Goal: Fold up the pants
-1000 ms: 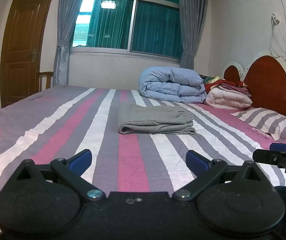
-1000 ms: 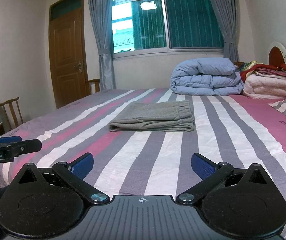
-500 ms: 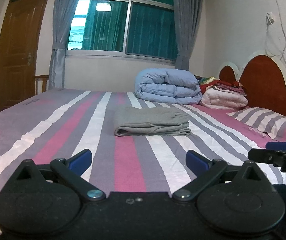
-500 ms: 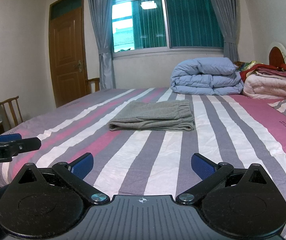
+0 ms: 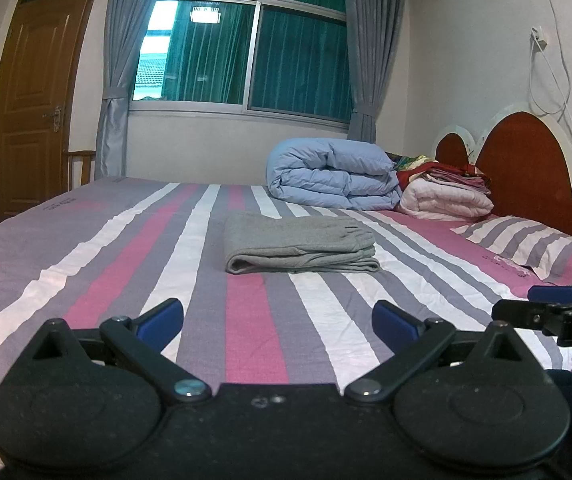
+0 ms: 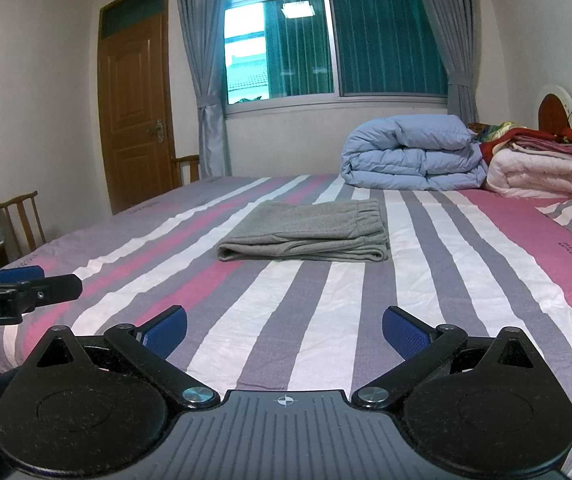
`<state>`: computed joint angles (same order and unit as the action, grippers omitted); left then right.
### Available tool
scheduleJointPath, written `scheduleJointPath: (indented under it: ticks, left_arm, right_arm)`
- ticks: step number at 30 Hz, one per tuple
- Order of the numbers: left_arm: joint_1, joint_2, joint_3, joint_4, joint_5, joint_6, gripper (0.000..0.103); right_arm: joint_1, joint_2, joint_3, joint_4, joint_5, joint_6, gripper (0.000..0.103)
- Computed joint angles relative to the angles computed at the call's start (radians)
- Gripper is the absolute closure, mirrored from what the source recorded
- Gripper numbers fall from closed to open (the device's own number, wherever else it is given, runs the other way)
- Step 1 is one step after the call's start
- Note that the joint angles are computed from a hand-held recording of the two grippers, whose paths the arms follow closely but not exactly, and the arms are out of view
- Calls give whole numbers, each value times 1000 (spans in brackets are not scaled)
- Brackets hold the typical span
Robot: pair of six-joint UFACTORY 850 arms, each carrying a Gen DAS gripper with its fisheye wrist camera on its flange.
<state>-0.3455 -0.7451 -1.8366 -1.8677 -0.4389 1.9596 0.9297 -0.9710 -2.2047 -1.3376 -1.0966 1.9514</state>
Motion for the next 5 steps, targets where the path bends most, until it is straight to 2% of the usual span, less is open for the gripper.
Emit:
scheduleJointPath:
  ticks: [5]
  left_arm:
    - [1,-2,-3,2,-1,-4,7]
  right_arm:
    - [0,1,1,0,1,-1,0]
